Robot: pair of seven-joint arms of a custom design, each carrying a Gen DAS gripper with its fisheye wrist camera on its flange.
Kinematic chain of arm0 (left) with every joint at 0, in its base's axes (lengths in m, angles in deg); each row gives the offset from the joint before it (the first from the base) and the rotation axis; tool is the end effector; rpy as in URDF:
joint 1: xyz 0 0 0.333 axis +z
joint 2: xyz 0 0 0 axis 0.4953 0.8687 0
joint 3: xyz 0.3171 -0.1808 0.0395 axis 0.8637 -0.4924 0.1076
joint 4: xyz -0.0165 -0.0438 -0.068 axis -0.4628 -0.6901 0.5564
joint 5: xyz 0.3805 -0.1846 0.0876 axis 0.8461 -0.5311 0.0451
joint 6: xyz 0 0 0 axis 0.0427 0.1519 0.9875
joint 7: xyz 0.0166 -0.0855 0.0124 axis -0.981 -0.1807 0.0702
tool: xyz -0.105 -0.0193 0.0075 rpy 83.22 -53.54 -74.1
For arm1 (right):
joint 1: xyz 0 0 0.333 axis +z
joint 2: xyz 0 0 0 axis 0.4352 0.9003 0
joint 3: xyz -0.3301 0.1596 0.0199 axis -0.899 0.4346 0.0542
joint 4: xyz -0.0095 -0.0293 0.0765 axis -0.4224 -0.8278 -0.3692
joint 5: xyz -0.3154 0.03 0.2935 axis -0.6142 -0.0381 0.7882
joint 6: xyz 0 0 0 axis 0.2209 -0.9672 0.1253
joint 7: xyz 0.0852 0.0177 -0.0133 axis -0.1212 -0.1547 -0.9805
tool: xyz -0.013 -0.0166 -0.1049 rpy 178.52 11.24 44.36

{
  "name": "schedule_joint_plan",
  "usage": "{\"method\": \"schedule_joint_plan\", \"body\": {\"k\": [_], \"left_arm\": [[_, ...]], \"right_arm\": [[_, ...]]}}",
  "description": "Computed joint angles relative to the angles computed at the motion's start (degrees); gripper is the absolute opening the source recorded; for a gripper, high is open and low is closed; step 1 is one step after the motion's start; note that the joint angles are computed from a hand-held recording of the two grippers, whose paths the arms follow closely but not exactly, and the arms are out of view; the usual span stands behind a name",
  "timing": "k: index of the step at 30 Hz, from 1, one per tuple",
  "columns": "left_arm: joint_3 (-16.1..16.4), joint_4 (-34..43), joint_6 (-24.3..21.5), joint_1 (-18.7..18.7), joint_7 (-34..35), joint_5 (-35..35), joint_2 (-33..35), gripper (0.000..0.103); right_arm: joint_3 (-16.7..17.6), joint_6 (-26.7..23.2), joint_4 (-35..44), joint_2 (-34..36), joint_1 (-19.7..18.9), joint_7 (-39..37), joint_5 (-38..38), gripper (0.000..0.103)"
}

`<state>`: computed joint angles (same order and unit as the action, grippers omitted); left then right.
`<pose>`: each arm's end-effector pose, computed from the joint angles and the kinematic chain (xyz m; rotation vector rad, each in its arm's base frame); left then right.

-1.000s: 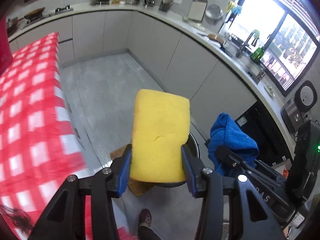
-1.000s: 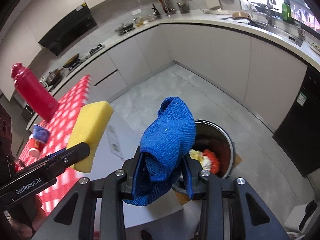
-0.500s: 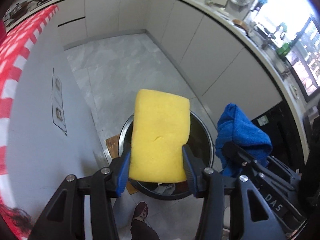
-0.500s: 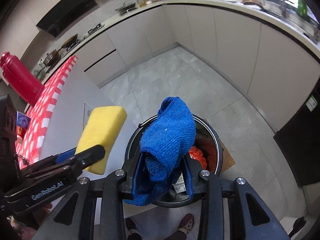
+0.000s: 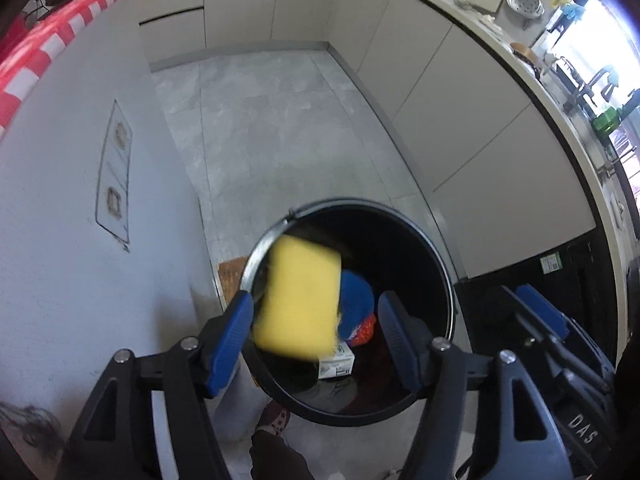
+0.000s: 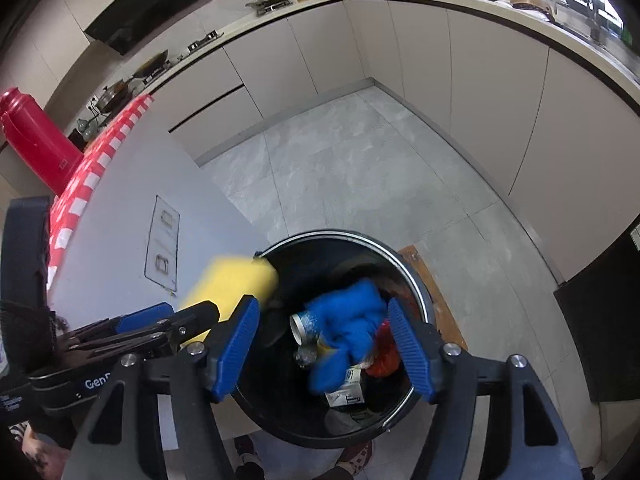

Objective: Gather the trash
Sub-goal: 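Move both tools back over the table toward the red cup and blue bowl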

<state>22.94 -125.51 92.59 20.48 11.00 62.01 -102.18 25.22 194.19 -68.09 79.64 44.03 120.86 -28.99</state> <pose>0.4777 -0.1870 0.5639 -2.3230 1.7972 -0.5801 0.5450 0.2125 0.5556 -1.9337 1.6369 -0.1496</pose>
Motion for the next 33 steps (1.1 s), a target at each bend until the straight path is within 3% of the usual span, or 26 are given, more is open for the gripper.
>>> {"method": "schedule_joint_plan", "body": {"k": [10, 20, 27, 33], "left_arm": [[0.3, 1.6, -1.0, 0.3, 0.6, 1.2, -4.2, 0.068], [1.2, 1.6, -4.0, 3.0, 0.4, 3.3, -10.9, 0.068], [4.0, -2.0, -6.0, 6.2, 2.1, 4.1, -18.4, 0.069], [8.4, -5.7, -7.2, 12.0, 6.1, 6.2, -24.8, 0.069]], "right_arm": [[0.3, 1.2, -0.6, -2.8, 0.3, 2.6, -0.2, 0.069], [1.0, 0.0, 2.2, -5.1, 2.9, 3.1, 0.3, 0.069], [3.7, -0.6, 7.7, -3.6, 5.6, 5.9, -0.9, 0.070], [7.3, 0.0, 13.0, 0.3, 8.7, 12.8, -5.8, 0.071]]}}
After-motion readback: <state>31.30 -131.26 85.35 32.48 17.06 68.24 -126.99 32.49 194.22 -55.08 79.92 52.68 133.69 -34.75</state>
